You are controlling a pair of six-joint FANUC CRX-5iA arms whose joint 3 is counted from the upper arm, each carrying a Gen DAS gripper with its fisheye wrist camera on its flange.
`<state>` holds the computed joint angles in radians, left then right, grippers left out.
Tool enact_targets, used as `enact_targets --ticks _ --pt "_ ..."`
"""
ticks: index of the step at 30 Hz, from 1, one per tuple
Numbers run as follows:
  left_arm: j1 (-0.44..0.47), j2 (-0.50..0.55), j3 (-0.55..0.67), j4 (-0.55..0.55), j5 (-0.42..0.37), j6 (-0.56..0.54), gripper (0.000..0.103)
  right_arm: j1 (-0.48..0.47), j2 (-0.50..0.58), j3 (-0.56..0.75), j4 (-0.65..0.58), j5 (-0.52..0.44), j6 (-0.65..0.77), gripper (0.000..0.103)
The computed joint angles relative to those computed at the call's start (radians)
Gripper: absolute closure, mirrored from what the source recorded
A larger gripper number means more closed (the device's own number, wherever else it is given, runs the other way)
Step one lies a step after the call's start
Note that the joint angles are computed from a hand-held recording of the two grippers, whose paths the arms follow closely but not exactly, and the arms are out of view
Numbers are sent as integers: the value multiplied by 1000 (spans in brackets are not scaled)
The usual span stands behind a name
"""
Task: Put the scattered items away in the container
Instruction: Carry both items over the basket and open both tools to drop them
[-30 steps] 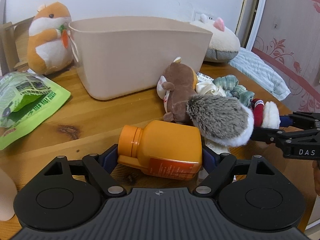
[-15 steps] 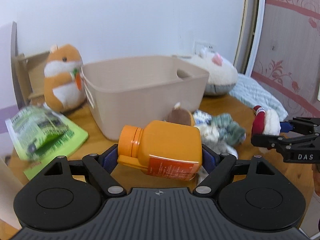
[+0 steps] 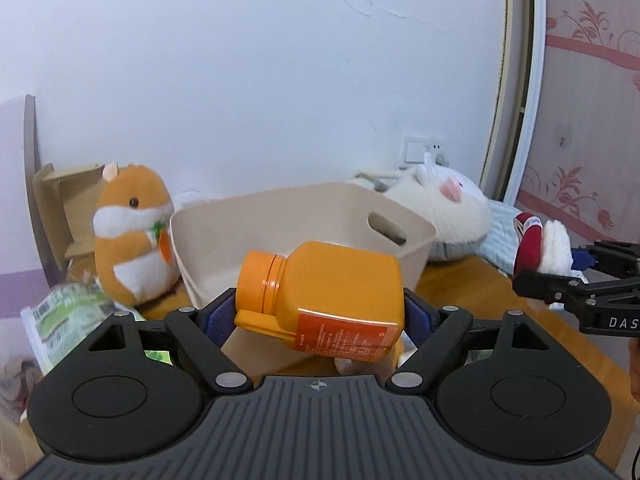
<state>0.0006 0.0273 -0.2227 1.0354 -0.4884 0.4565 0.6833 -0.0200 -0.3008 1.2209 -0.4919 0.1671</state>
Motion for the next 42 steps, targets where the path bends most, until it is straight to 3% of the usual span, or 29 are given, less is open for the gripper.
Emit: enact_targets --ticks 5,9,17,21,26,32,37,42 --pt "-5 56 69 -16 18 37 19 -38 55 79 10 11 45 46" --pt "10 111 161 -126 -6 166 19 -64 110 158 -33 29 101 46" --pt "27 228 343 -321 -60 355 19 -89 244 375 -318 18 379 46" --pt "33 301 469 -454 -136 510 19 -88 330 521 -492 -40 565 46" --pt "16 381 633 -652 -250 687 19 -82 434 662 -566 -116 691 46" --pt "-9 432 720 -754 -300 776 19 -85 536 838 -730 -230 848 46" --pt "-38 504 880 -905 -447 902 19 -93 589 943 -812 -324 938 45" --pt "-58 549 960 -944 -520 920 19 -100 630 1026 -867 -422 1018 45"
